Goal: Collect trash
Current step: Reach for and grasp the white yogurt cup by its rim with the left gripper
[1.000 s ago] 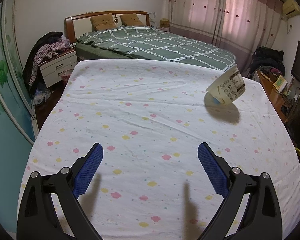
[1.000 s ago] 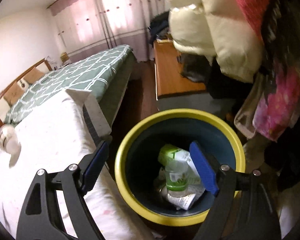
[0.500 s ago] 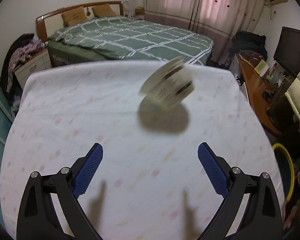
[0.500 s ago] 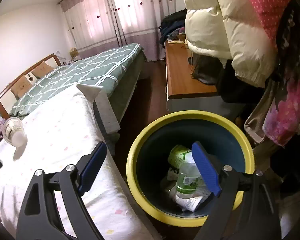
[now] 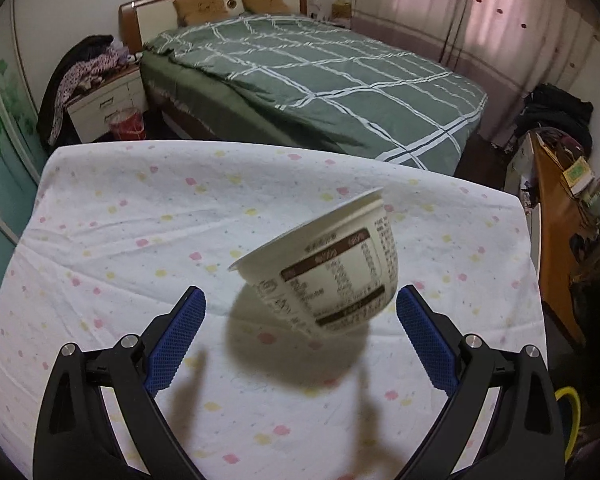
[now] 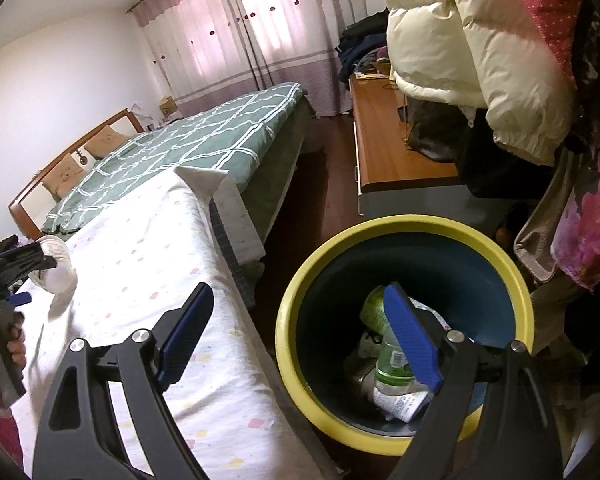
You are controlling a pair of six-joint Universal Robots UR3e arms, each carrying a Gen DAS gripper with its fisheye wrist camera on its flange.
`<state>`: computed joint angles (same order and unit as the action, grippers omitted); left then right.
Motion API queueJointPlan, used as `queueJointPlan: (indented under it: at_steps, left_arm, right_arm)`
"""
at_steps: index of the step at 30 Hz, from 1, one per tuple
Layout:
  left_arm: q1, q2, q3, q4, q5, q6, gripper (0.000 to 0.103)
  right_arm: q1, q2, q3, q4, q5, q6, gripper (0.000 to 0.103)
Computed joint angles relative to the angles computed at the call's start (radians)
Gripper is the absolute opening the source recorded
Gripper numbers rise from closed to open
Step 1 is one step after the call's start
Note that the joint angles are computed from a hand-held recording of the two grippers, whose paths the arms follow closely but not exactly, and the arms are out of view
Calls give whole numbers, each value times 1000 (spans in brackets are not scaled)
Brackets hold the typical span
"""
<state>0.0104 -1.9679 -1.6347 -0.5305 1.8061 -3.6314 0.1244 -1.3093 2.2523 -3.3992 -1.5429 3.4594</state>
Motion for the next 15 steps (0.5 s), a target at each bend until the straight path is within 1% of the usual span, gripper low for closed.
queueJointPlan:
  at_steps: [5, 12, 15]
  left_arm:
    - [13, -77, 116, -70, -26, -26, 95]
    - [27, -159, 237, -113, -24, -44, 95]
    - [47, -176, 248, -103, -50, -45, 94]
  right_arm:
    - [-12, -1, 6, -6, 27, 0, 82]
    - [-27, 1, 3, 8, 61, -9, 82]
    - [-30, 3, 4, 5, 64, -11, 82]
